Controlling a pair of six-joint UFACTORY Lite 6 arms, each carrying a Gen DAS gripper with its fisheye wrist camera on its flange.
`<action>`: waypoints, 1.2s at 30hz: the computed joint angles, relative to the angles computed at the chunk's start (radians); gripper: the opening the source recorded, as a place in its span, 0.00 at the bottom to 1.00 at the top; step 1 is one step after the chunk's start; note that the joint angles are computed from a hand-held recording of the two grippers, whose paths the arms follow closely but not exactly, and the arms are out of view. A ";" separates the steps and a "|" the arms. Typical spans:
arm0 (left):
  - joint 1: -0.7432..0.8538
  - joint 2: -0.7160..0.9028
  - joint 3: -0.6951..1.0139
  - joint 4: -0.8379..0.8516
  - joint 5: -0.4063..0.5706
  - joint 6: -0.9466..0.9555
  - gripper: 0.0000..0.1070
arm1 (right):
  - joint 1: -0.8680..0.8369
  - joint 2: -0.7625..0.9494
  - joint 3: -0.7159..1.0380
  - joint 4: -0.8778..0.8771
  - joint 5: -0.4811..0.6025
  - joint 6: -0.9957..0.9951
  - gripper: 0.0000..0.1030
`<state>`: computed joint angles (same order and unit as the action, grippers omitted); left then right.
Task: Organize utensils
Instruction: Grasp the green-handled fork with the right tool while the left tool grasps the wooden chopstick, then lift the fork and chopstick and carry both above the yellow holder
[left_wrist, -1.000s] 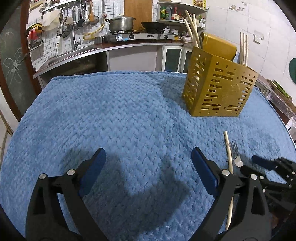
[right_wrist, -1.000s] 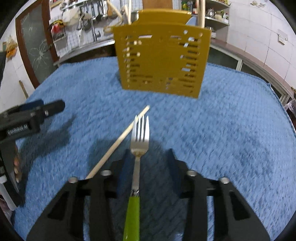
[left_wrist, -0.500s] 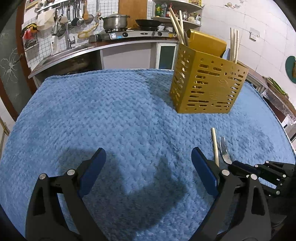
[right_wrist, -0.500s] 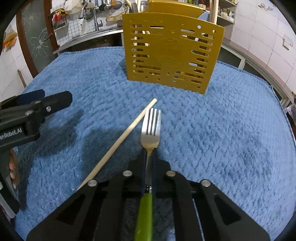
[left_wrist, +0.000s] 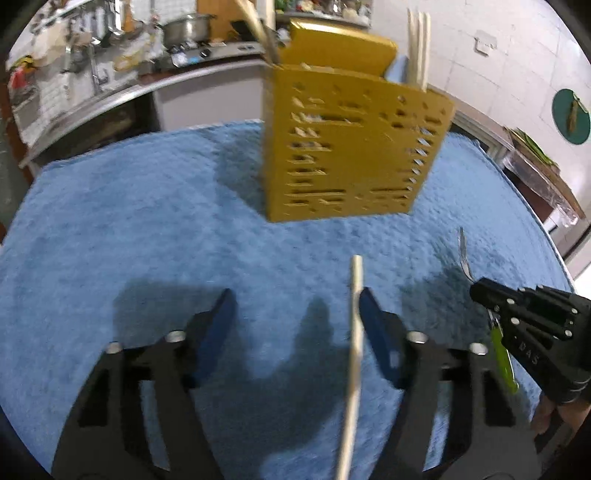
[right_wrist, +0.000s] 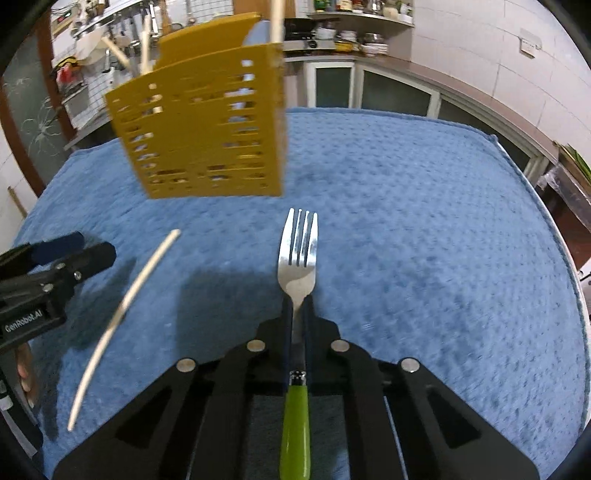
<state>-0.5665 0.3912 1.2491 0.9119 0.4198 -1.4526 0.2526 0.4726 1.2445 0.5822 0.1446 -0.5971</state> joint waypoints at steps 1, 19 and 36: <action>0.003 0.019 0.021 -0.029 -0.009 0.029 0.48 | -0.010 0.009 0.013 0.000 0.005 -0.002 0.06; 0.020 0.309 0.383 -0.475 0.027 0.567 0.04 | -0.037 0.058 0.098 -0.118 0.083 0.098 0.06; 0.018 -0.168 -0.011 0.128 -0.040 -0.045 0.04 | -0.045 -0.113 -0.018 0.544 0.053 -0.518 0.05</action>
